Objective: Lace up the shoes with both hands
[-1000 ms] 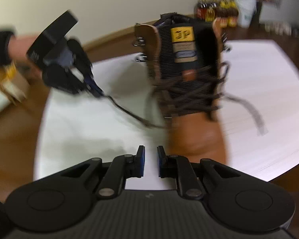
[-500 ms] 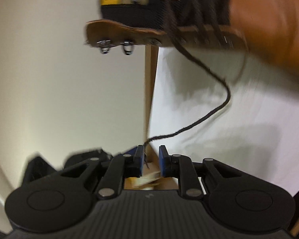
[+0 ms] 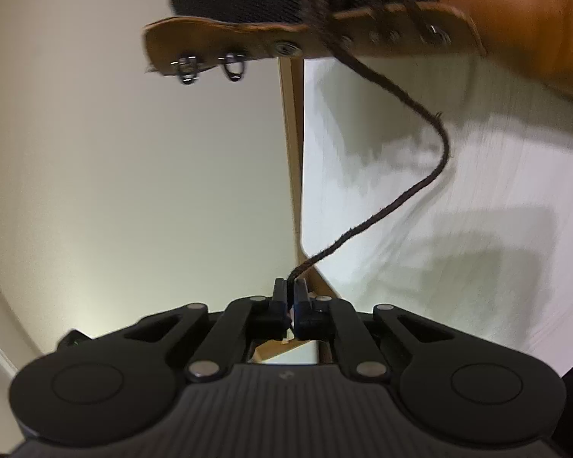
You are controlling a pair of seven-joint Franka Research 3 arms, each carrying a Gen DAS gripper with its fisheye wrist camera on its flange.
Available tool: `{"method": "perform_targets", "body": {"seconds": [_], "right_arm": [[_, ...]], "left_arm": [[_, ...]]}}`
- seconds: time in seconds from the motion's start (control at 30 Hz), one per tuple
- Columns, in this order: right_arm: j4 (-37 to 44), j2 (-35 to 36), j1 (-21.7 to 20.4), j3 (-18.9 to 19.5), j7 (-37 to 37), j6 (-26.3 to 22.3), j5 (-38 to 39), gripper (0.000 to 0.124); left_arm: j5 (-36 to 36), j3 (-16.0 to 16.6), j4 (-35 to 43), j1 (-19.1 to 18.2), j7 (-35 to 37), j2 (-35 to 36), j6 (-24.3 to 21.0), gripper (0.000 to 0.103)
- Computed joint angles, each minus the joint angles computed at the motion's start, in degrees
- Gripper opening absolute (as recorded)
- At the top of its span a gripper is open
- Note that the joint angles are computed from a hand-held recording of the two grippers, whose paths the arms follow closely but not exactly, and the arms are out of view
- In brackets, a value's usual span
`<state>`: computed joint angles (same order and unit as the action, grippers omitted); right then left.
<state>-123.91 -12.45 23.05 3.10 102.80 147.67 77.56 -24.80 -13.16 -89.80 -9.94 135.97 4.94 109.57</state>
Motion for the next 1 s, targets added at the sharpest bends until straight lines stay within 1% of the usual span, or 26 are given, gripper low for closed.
{"method": "perform_targets", "body": {"seconds": [0.03,0.1,0.13,0.2,0.23,0.27,0.3,0.37,0.4,0.47,0.5,0.57,0.63,0.73,0.8,0.83,0.87,0.9,1.0], "right_arm": [[0.11,-0.62,-0.40,0.31,1.03,0.33,-3.16,0.003],[0.09,-2.44,-1.58,1.14,4.50,1.83,-12.22,0.003],[-0.15,-4.20,-2.95,1.88,7.32,3.18,-19.61,0.003],[-1.04,-6.74,-4.46,2.43,11.44,5.60,-27.16,0.003],[-1.91,-8.85,-6.67,3.49,15.59,7.65,-33.07,0.003],[-2.53,-10.18,-8.20,4.18,18.40,9.12,-36.85,0.003],[-3.11,-11.66,-10.70,5.47,21.88,10.53,-41.51,0.003],[-3.84,-15.37,-19.56,9.93,31.09,12.83,-54.24,0.003],[-3.81,-16.31,-21.92,10.76,32.98,13.18,-57.81,0.003],[-3.29,-16.57,-23.96,10.37,33.85,13.11,-62.55,0.003],[-2.94,-16.26,-24.19,10.19,34.04,13.08,-64.36,0.003],[-2.13,-15.78,-25.83,11.17,35.17,12.51,-69.49,0.003],[-2.09,-16.24,-27.41,11.68,37.56,13.04,-73.17,0.003],[-1.94,-17.55,-28.65,10.64,37.27,12.01,-77.66,0.003],[-2.46,-17.17,-26.11,8.30,35.83,11.97,-76.30,0.003],[-3.21,-16.16,-24.94,8.19,36.16,13.08,-75.22,0.003],[-5.00,-15.90,-22.08,6.70,34.80,14.24,-72.98,0.003],[-5.39,-15.32,-19.03,5.17,32.95,14.30,-70.53,0.003],[-6.69,-13.36,-11.06,1.14,28.25,15.93,-61.74,0.003]], "left_arm": [[-0.30,-0.04,-0.11,-0.03,-0.17,-0.07,0.42,0.002],[-0.70,-0.07,-0.23,-0.10,-0.76,-0.10,1.30,0.003],[-0.97,-0.11,0.22,-0.16,-1.39,0.38,1.64,0.004],[-0.88,-0.35,1.43,-0.33,-2.29,1.51,2.14,0.004],[-0.50,-0.53,1.96,-0.44,-2.38,1.95,2.25,0.004],[0.07,-0.81,2.81,-0.66,-2.18,2.65,2.30,0.005],[0.45,-1.05,3.33,-0.79,-2.03,3.08,2.34,0.005],[1.28,-1.51,4.34,-1.13,-2.13,3.92,2.41,0.005],[1.72,-1.82,5.03,-1.48,-2.55,4.56,2.78,0.005],[2.62,-2.35,6.29,-2.11,-3.85,5.70,3.42,0.005],[3.13,-2.56,7.08,-2.36,-4.50,6.33,3.16,0.005],[5.16,-3.18,9.52,-3.44,-6.14,8.27,2.74,0.005],[6.20,-3.68,10.08,-3.94,-6.28,8.84,3.57,0.005],[6.81,-4.20,11.07,-4.36,-6.28,9.75,4.58,0.006],[7.44,-4.46,13.51,-4.89,-7.61,11.49,4.39,0.007],[7.64,-4.59,14.65,-5.13,-8.40,12.29,4.79,0.007],[7.12,-4.85,15.37,-5.11,-8.70,12.71,6.13,0.007],[6.50,-5.09,15.85,-4.96,-8.82,12.89,7.26,0.007],[5.83,-5.43,17.77,-4.81,-9.55,13.69,9.22,0.007]]}}
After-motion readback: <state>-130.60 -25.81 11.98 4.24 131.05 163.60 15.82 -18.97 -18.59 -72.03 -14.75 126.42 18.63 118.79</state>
